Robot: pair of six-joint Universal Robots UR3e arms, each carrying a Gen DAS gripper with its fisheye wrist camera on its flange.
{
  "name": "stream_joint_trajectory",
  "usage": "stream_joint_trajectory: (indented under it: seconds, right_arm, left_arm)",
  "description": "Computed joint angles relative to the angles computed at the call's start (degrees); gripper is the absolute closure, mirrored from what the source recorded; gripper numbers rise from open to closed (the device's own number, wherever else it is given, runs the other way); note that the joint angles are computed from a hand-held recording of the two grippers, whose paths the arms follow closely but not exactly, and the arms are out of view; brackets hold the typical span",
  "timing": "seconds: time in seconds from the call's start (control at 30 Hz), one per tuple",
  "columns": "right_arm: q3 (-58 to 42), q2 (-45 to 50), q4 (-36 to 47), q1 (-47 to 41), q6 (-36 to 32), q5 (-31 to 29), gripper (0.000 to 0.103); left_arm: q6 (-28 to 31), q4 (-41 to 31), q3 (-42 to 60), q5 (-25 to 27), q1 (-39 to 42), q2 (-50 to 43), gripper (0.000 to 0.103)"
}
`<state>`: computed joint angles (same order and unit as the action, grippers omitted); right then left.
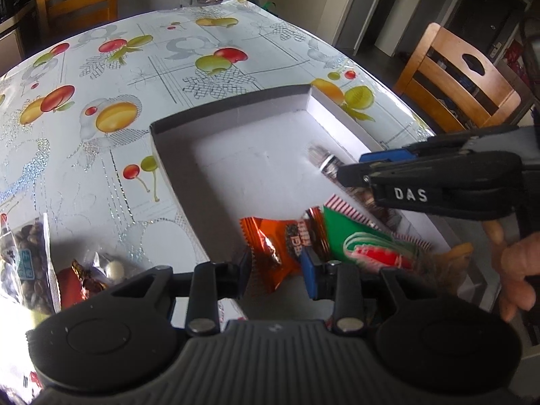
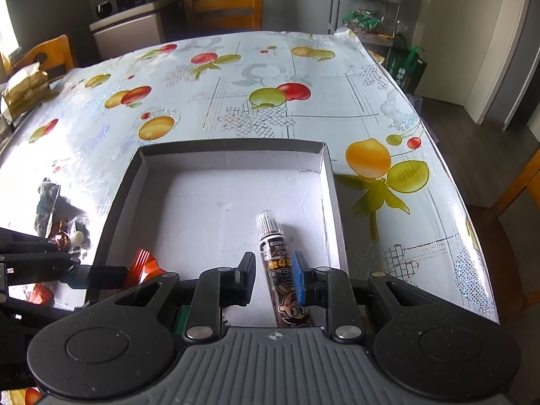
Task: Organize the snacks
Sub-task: 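Open the right tool to drop the bottle in the box while the left tool releases the orange bar, then move both open tools back over the remaining snacks on the tablecloth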
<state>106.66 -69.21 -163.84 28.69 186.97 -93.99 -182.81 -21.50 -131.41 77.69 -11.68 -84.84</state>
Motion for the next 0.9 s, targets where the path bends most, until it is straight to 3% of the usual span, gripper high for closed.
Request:
stream_joint_trajectory:
  seconds: [0.4,0.53,0.77,0.9]
  right_arm:
    - [0.5,-2.8,0.0,1.1,1.9,-0.4,0.073]
    - [-0.3,-3.1,0.0,2.6,2.8,-1.2,0.069]
    - [-2.3,-3.1,0.6,5.7,4.6,-3.3,0.067]
    - [-3.6,-3.2,1.2,7.6,5.7,-4.5,0.066]
  left_arm:
    - [0.4,-1.8,-3.2,0.0,1.1,7.3,0.072]
    - [1.0,-3.1,-4.2,-0.8,2.7,10.7,0.057]
    - [2.5,-7.6,-6.0,-2.2,5.5,18.6,0.054]
    - [3.9,-11.2,-7.4,-2.8,8.0,24.4,0.045]
